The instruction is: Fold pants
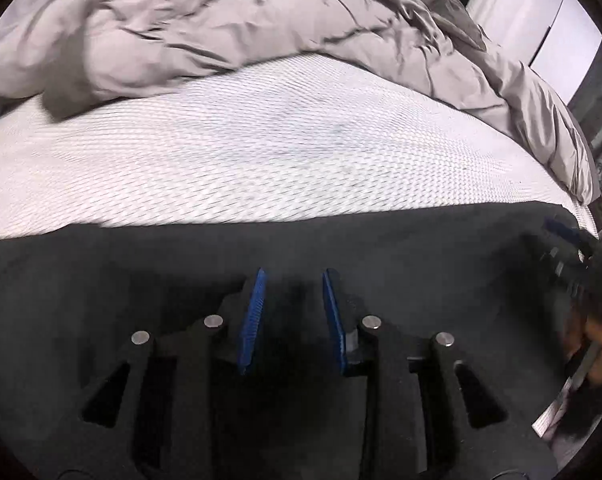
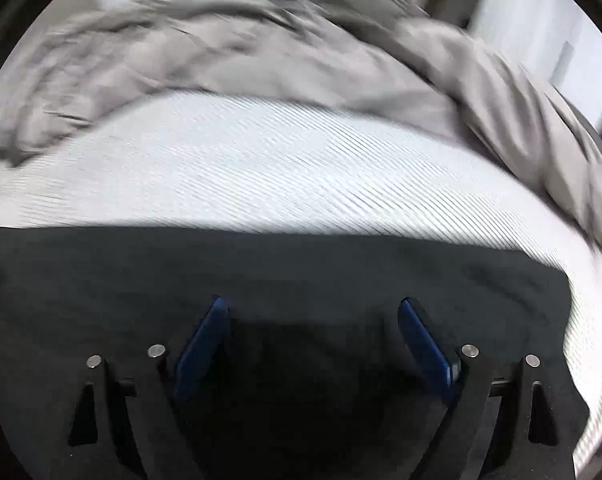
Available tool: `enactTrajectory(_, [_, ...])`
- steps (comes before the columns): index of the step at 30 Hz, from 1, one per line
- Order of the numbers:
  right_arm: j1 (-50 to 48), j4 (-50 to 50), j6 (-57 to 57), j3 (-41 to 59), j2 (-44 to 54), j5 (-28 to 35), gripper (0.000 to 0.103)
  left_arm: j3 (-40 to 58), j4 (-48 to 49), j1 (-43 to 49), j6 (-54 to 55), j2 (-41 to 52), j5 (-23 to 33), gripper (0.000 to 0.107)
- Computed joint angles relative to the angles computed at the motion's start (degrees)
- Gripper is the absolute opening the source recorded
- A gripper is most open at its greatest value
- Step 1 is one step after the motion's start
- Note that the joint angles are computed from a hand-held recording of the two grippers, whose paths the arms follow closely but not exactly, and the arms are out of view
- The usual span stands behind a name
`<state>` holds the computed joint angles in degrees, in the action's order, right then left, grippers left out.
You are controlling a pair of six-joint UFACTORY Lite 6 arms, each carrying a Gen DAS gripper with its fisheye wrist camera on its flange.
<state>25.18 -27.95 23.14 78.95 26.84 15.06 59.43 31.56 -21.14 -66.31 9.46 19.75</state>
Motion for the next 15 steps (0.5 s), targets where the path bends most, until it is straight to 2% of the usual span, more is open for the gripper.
enactTrajectory(2, [4.7, 11.3, -10.3, 7.4, 7.0, 2.1, 0.090, 8.4, -4.0, -0.7, 4.9, 8.5, 2.4, 0.026])
enactTrajectory(3, [7.0, 14.3, -13.3, 12.2, 11.2, 4.5, 0.090, 12.0, -2.5, -1.6, 4.0, 12.5, 4.5, 0.026])
enactTrajectory(5, [9.8, 12.9, -13.9, 18.1, 16.6, 8.4, 0.090, 13.6, 3.3, -2.3, 0.6, 14.4, 5.7, 0.028])
enactTrajectory(7, [11.3, 6.8, -9.7, 18.2, 18.0, 8.4, 0.090, 10.1, 2.3, -0.2, 2.1, 11.7, 3.3, 0.028])
enactTrajectory(10, [8.5, 4.9, -8.1, 16.1, 16.0, 8.1, 0.090, -0.4, 7.1, 5.7, -3.0, 3.2, 1.5, 0.028])
enactTrajectory(11, [7.4, 2.5, -5.9, 14.8, 15.1, 7.8, 0.090, -4.2, 6.1, 8.5, -1.7, 0.3, -1.0, 0.026])
enactTrajectory(12, [6.0, 2.5, -6.0, 14.0, 14.6, 7.6, 0.090, -9.8, 2.7, 12.4, 2.0, -4.4, -6.0, 0.019])
enactTrajectory(13, [4.9, 3.3, -6.7, 12.7, 13.7, 7.0, 0.090, -13.4, -0.2, 15.0, 5.1, -7.3, -9.1, 0.019])
enactTrajectory(14, [4.1, 3.0, -6.2, 11.0, 12.5, 6.4, 0.090, -16.1, -0.8, 17.0, 6.1, -10.0, -9.8, 0.019])
enactTrajectory(15, [4.4, 0.7, -3.4, 9.0, 11.2, 6.1, 0.090, -17.9, 1.1, 19.1, 5.0, -12.9, -8.1, 0.019])
